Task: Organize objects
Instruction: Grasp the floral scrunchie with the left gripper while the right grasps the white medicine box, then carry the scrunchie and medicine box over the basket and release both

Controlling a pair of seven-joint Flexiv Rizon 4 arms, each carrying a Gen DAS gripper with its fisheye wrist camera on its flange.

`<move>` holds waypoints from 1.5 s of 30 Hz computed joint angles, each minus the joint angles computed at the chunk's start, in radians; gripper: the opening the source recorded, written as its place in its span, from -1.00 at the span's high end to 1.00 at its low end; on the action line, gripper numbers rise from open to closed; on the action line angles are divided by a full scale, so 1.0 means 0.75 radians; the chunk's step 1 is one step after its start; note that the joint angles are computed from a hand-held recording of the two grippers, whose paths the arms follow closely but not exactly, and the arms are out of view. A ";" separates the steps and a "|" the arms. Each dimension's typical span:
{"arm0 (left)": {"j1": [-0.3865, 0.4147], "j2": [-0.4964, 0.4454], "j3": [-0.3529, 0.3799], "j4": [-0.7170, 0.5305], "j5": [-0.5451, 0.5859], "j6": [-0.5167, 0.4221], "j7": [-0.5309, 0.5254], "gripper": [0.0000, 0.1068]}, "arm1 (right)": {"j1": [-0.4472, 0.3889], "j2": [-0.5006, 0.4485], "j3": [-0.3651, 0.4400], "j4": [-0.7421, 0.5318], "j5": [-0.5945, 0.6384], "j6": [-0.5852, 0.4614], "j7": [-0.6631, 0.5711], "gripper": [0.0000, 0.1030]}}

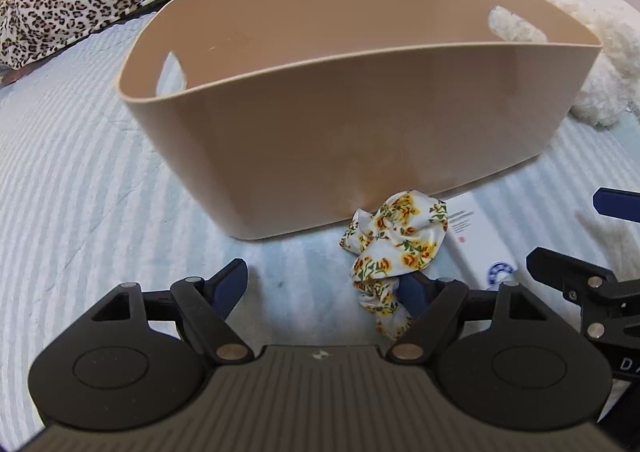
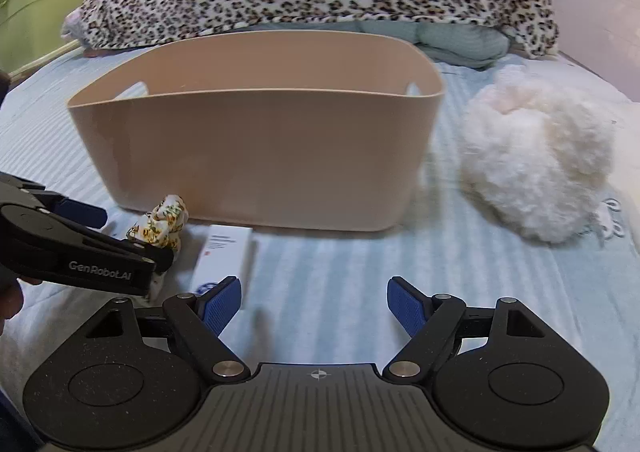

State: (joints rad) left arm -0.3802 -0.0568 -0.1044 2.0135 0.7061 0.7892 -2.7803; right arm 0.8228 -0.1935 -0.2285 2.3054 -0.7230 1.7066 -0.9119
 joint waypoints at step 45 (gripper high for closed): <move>0.055 0.237 -0.063 0.143 0.058 0.188 0.051 0.86 | -0.496 -0.054 0.753 -0.150 0.568 -0.089 -0.602 0.75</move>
